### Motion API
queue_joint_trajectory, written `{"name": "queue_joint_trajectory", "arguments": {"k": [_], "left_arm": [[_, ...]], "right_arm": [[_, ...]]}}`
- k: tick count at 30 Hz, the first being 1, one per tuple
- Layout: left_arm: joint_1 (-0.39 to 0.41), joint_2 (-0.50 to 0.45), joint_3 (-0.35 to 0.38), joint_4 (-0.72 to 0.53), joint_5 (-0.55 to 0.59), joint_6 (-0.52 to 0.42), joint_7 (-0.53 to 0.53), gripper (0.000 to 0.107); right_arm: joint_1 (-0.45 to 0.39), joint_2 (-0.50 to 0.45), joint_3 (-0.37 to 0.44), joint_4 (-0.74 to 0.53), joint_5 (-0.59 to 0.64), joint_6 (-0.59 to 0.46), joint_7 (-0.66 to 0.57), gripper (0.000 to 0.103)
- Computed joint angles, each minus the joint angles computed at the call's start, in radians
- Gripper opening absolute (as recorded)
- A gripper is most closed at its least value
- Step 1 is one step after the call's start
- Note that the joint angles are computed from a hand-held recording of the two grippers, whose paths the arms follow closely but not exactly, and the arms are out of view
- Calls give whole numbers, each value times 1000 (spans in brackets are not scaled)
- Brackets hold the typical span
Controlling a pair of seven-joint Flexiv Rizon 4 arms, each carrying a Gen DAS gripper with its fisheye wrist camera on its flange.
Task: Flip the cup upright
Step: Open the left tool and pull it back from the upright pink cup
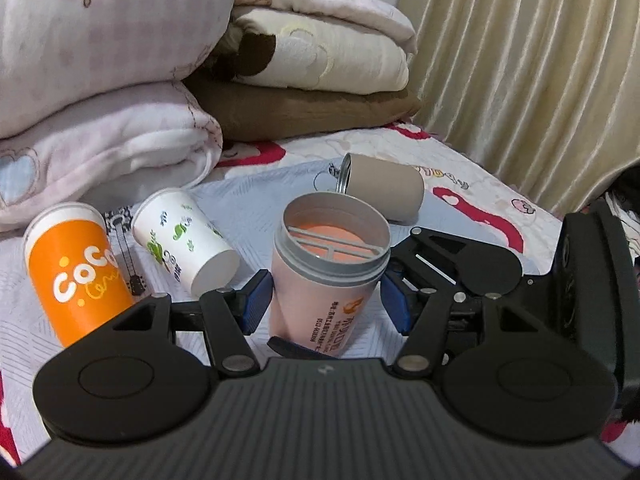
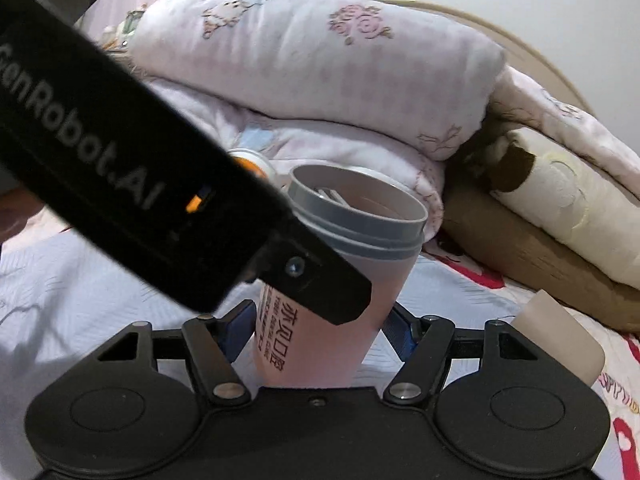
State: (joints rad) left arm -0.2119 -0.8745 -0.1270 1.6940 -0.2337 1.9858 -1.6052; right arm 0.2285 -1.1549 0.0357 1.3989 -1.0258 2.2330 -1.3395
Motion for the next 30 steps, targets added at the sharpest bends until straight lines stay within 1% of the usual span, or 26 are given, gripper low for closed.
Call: {"name": "queue_joint_trajectory", "arguments": {"k": [3, 4, 6, 9, 10, 12, 14, 17, 19, 20, 21, 22, 24, 25, 26, 27, 30], "left_arm": [[3, -7, -5, 0, -1, -11, -4, 59], [3, -11, -6, 2, 2, 2, -8, 59], [-8, -10, 4, 7, -2, 6, -7, 59], [-20, -3, 17, 4, -15, -16, 0, 59], [-17, 0, 12, 6, -18, -24, -3, 60], [23, 7, -34, 11, -2, -48, -16, 62], [26, 13, -39, 16, -3, -63, -30, 64], [-28, 25, 20, 19, -43, -81, -44, 66], [-37, 34, 27, 28, -53, -87, -55, 67], [-43, 41, 31, 34, -59, -92, -62, 68], [-46, 47, 33, 40, -65, -99, -68, 68], [-61, 57, 46, 44, -83, -114, -80, 69], [-92, 79, 76, 57, -117, -146, -105, 69], [-109, 90, 94, 65, -131, -159, -120, 69], [-135, 104, 122, 74, -148, -174, -135, 69], [-159, 115, 149, 81, -157, -185, -146, 69], [-278, 149, 280, 104, -190, -223, -183, 69]], "right_arm": [[-6, -24, 6, -35, -32, -11, 27, 72], [-2, -29, 4, -44, -34, -15, 30, 72], [7, -29, -4, -36, -7, 1, 13, 72], [-2, -33, 7, -49, -34, -16, 56, 71], [-7, -31, 11, -51, -49, -29, 82, 71], [-21, -30, 31, -57, -66, -53, 145, 75], [-29, -33, 36, -64, -83, -49, 179, 77], [-23, -32, 24, -72, -95, -55, 204, 77], [-11, -26, 12, -61, -64, -50, 193, 77], [-1, -17, 5, -43, -30, -47, 178, 78], [3, -12, 7, -35, -9, -54, 176, 82], [12, 1, 4, -8, 35, -55, 163, 89], [26, 27, 5, 53, 142, -53, 136, 90], [2, 34, 32, 72, 130, -66, 152, 90], [-17, 42, 51, 87, 113, -79, 162, 90], [-23, 55, 56, 112, 121, -82, 156, 90], [-33, 90, 68, 170, 157, -73, 126, 90]]}}
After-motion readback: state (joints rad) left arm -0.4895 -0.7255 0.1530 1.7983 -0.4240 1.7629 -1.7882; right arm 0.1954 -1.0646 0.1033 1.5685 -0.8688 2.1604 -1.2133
